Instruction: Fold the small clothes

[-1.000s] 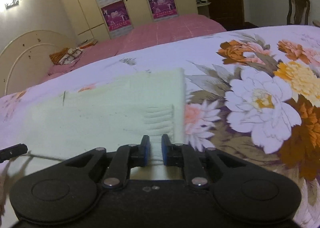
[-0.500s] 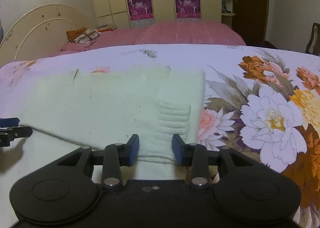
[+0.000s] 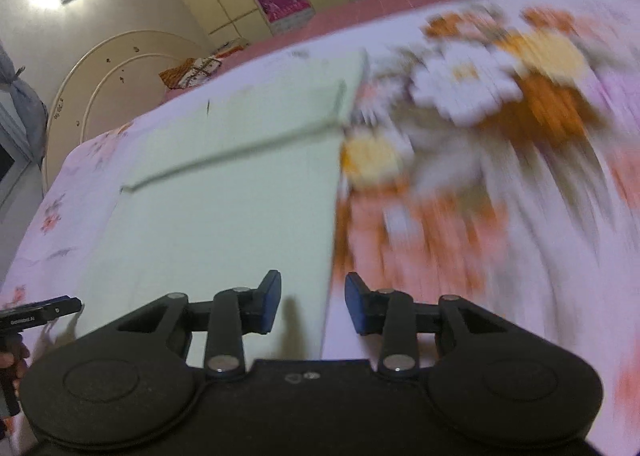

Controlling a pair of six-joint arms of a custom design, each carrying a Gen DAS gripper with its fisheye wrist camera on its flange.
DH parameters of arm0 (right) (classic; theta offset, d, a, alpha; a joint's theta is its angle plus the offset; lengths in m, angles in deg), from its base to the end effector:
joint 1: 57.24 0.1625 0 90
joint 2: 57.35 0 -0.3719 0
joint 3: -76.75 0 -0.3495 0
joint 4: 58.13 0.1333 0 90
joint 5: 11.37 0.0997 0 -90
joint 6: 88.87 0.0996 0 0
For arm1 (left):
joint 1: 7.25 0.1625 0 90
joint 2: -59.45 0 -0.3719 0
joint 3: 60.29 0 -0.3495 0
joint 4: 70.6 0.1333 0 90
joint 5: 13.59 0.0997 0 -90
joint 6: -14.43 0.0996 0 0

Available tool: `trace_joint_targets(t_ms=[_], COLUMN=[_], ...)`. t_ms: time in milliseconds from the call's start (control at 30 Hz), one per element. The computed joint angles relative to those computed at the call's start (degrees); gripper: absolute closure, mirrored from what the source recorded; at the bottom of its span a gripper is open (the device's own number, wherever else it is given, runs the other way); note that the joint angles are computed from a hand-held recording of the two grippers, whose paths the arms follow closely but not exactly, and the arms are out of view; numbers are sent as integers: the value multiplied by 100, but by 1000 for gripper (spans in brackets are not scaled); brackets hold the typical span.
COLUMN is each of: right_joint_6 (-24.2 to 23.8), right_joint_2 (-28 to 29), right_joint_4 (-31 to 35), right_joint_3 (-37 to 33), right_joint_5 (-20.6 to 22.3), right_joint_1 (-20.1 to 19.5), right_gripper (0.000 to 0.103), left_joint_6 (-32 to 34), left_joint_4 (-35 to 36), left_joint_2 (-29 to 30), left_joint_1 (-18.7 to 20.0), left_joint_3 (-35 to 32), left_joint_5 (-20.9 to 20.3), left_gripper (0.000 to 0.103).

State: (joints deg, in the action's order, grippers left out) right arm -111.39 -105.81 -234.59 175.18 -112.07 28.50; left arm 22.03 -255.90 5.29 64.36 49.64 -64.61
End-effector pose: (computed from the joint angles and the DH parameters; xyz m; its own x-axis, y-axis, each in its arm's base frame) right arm 0.0692 -0.6166 0.1539 -0.9205 -0.1379 0.3657 -0.3170 0.8107 -0.4922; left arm 0.0154 -0.5747 0.1788 -0.8242 -0.0367 -0.5651 0.3555 0.7433 -0.5667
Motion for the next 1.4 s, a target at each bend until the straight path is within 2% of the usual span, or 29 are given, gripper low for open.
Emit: trace_joint_targets(t_ms=[100, 267, 533, 767, 833, 967, 1200, 1267, 1367, 1400], right_joint_6=[307, 776, 946, 1157, 1215, 1404, 1861, 2032, 2188, 2215], right_joint_2=[-380, -918, -1278, -1441, -1485, -1570, -1700, -1716, -1651, -1624], right_joint_4=[-305, -663, -1138, -1273, -1339, -1333, -1478, -1522, -1502, -1492], right_joint_3=[768, 1677, 2481, 2934, 3059, 3164, 3400, 3446, 3396, 3371], right_joint_5=[-115, -64, -197, -19, 35, 261, 903, 1106, 1386, 1432], right_joint_1=[-13, -18, 92, -33, -60, -172, -570, -685, -814, -830], right_gripper=[68, 68, 66, 65, 65, 65, 65, 65, 65, 65], left_joint_6=[-236, -412, -787, -1038, -1187, -1605, -2182, -2243, -2273, -2277], left_joint_4=[-73, -128, -249, -317, -304, -523, -1225, -1373, -1374, -1390], left_joint_2=[-368, -916, -1450, -1808, -1898, -2040, -1659, -1505, -1269, -1178], left_joint_1=[-67, -176, -430, -607, -550, -105, 676, 804, 862, 871], left_joint_3=[538, 1290, 2164, 2734, 2813, 2865, 2714, 2637, 2454, 2379], left_joint_5=[-92, -129, -34, -110, -346, -1439, -2774, -3012, -3091, -3086], left_gripper=[44, 44, 44, 44, 44, 44, 44, 44, 59, 60])
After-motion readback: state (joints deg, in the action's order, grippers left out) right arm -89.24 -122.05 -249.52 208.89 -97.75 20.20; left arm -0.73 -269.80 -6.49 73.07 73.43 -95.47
